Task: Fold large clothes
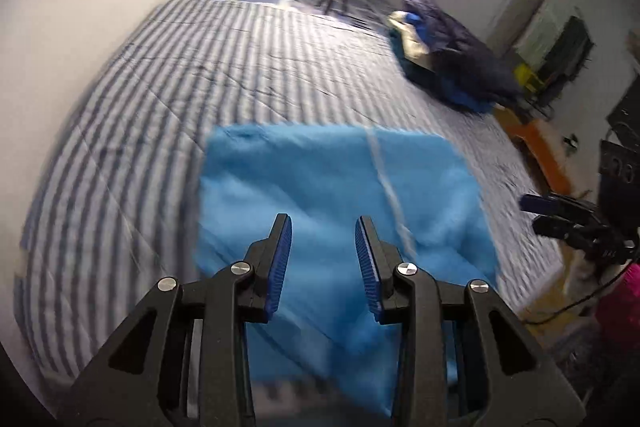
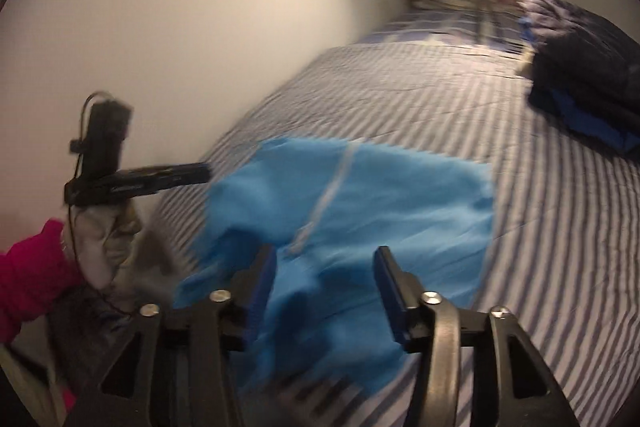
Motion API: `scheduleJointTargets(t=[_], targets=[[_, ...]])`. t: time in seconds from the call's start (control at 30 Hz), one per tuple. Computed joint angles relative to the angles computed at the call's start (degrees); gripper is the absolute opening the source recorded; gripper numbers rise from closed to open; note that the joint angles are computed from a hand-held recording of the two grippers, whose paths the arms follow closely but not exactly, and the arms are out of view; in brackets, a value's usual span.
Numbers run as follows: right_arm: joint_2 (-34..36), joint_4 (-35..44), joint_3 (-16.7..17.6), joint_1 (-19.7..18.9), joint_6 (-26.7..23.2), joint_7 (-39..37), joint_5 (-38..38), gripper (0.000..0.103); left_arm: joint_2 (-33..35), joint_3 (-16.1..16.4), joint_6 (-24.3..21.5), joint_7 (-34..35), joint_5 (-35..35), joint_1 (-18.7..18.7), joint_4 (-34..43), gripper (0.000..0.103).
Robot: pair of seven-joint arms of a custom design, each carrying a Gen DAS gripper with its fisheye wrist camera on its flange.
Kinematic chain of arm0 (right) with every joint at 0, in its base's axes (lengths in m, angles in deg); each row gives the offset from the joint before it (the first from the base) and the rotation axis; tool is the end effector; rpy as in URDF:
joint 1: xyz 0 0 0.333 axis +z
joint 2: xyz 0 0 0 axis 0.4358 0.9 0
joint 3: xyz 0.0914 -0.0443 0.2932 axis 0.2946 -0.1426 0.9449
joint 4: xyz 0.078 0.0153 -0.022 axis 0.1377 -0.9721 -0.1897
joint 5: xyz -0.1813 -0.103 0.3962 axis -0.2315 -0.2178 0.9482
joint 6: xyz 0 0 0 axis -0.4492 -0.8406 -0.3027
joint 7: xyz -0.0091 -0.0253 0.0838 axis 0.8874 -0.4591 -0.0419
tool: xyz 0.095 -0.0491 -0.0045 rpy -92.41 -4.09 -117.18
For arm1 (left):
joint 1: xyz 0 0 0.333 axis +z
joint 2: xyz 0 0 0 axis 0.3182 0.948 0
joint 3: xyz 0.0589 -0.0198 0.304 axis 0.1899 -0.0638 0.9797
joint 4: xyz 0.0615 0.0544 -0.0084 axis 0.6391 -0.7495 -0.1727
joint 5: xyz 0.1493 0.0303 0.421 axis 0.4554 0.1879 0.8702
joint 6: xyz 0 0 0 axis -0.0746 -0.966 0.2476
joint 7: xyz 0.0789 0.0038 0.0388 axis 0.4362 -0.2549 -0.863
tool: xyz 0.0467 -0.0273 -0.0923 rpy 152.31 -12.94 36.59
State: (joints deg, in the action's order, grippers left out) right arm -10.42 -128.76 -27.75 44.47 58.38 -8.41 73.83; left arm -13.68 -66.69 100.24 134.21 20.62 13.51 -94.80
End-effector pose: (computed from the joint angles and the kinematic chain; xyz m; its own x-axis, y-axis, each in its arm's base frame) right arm 0.6348 0.3088 0.5407 0.6205 -0.7099 -0.3330 -0.7026 -0.3147 -0.6383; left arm 0.6277 -0.1209 0.5048 -0.1176 -0.9272 0.3557 -0.8001 -0.1237 -0.5870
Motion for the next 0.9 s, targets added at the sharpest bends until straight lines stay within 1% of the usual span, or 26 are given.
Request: scheduleJointTargets(t=[0.07, 0.17, 0.2, 0.3, 0.33, 0.37, 0.4, 0.43, 0.5, 0.57, 0.6, 0.63, 0.73, 0.77, 0.87, 0.9], targets=[[-1.3, -2.0, 0.6, 0.7, -0.1, -3.0, -0.9, 0.073, -3.8, -0.3, 0.4, 1.4, -1.9, -1.0, -4.1, 0.034], [0.0, -1.6, 0.7, 2.9, -0.4, -3.3, -9.5, 0.074, -7.1, 0.2, -0.3, 2.2, -3.5, -3.2, -7.7, 0.034], [1.0, -0.9, 0.6, 3.3, -0.3, -3.1, -11.3, 0.074, -8.3, 0.5, -0.6, 2.6, -4.4, -4.2, -9.0, 0.034], [3.7, 0.9, 0.0, 4.8, -0.3, -0.3, -17.8, 0.073, -10.7, 1.5, -0.6, 2.2, -6.3, -6.6, -12.2, 0.034], [5.1, 2.3, -0.3, 5.4, 0.0, 1.1, -20.6, 0.073, -11.0, 1.8, -0.6, 1.9, -7.0, -7.4, -12.8, 0.034], [5.1, 2.0, -0.4, 5.5, 0.4, 1.7, -21.8, 0.068, -11.1, 1.9, -0.5, 1.6, -7.7, -8.1, -13.2, 0.034], [6.4, 3.7, -0.5, 5.5, -0.3, 2.3, -22.4, 0.06, -12.0, 1.9, -0.2, 1.1, -8.1, -8.7, -14.3, 0.034], [8.3, 6.1, -0.4, 5.3, -2.1, 3.2, -22.3, 0.054, -11.8, 2.2, 0.1, 1.2, -9.2, -9.6, -14.4, 0.034], [10.9, 10.4, -0.2, 4.3, -6.0, 5.6, -19.9, 0.031, -11.5, 2.5, 0.8, 1.5, -11.2, -11.0, -14.6, 0.034], [13.1, 13.6, 0.5, 2.3, -9.6, 7.0, -14.8, 0.028, -10.7, 2.6, 0.8, 2.1, -13.0, -11.9, -14.1, 0.034], [13.9, 14.5, 1.0, 1.2, -11.0, 7.2, -12.2, 0.024, -10.1, 2.4, 1.0, 2.4, -13.7, -12.3, -13.6, 0.034], [14.9, 15.9, 1.8, -0.7, -13.8, 7.7, -7.3, 0.023, -9.4, 2.2, 1.0, 2.6, -14.3, -12.5, -13.0, 0.034], [15.6, 16.3, 3.4, -5.0, -17.2, 7.1, 4.3, 0.021, -7.0, 1.7, 0.8, 3.4, -16.5, -12.4, -10.7, 0.034], [15.8, 16.2, 3.1, -5.3, -17.3, 7.9, 5.5, 0.021, -5.7, 1.5, 0.4, 3.7, -18.0, -12.3, -9.4, 0.034], [15.7, 15.9, 1.5, -4.0, -15.8, 9.4, 2.3, 0.024, -2.8, 0.0, -0.5, 3.8, -19.6, -11.1, -6.9, 0.034], [16.0, 16.5, 1.4, -3.7, -16.0, 9.6, 1.2, 0.029, -1.6, -0.7, -0.5, 3.2, -19.4, -10.7, -6.0, 0.034]])
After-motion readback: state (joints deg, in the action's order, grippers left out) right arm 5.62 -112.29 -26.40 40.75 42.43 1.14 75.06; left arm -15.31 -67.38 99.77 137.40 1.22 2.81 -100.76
